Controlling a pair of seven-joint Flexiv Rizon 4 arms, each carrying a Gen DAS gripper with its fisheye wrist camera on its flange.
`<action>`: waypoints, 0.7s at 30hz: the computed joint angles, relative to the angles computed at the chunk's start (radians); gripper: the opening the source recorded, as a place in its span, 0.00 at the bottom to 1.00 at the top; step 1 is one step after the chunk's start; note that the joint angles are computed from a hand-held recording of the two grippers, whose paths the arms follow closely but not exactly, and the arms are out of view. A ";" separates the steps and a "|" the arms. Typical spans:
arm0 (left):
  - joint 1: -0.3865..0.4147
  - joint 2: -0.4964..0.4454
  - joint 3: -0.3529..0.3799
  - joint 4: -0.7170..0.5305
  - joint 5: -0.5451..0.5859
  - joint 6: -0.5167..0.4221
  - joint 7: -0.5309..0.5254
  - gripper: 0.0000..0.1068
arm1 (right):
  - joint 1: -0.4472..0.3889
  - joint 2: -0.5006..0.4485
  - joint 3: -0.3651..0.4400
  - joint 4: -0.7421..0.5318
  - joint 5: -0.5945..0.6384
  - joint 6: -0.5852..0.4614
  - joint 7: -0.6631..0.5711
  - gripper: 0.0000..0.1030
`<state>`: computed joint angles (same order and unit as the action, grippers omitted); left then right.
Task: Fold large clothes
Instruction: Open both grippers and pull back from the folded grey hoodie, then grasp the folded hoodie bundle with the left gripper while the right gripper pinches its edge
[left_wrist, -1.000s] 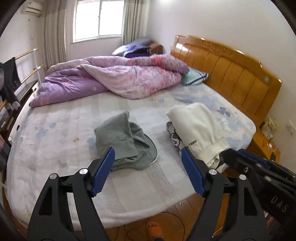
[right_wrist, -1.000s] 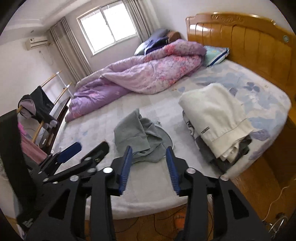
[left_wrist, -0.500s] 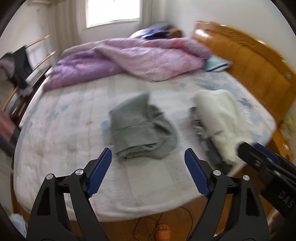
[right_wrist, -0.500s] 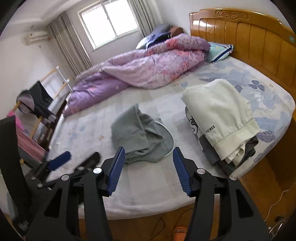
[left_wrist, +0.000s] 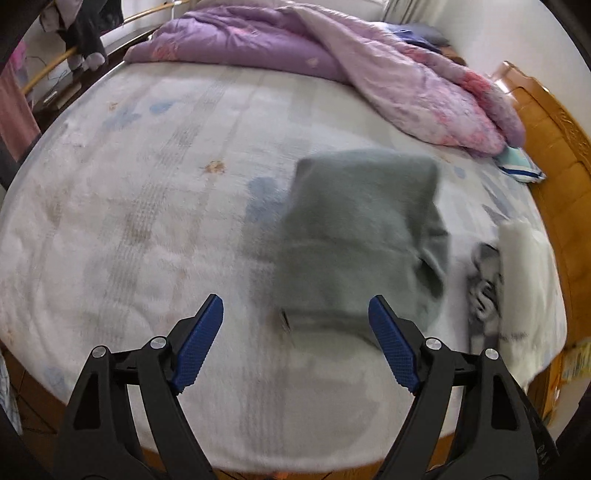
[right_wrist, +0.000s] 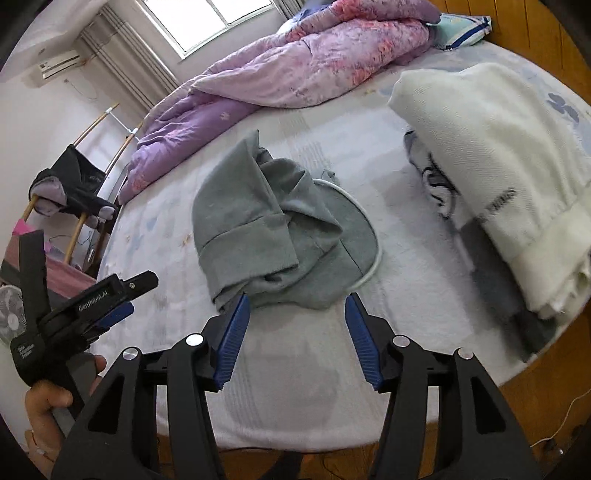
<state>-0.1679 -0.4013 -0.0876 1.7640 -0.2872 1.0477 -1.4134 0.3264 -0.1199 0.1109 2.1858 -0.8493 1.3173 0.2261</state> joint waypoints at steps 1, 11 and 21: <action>0.006 -0.034 -0.002 -0.037 0.005 -0.003 0.012 0.76 | -0.002 -0.026 -0.010 -0.016 -0.008 0.022 0.004 0.50; 0.047 -0.284 -0.034 -0.330 -0.001 -0.203 0.152 0.76 | 0.045 -0.285 -0.097 -0.214 0.148 0.009 -0.070 0.61; 0.078 -0.373 -0.076 -0.431 -0.092 -0.302 0.277 0.81 | 0.048 -0.367 -0.096 -0.261 0.388 0.095 -0.226 0.11</action>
<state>-0.0901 -0.7740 -0.1638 1.3328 -0.3788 0.7460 -1.1362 0.3741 -0.4870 0.0152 1.9246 -0.4616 1.4122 0.0004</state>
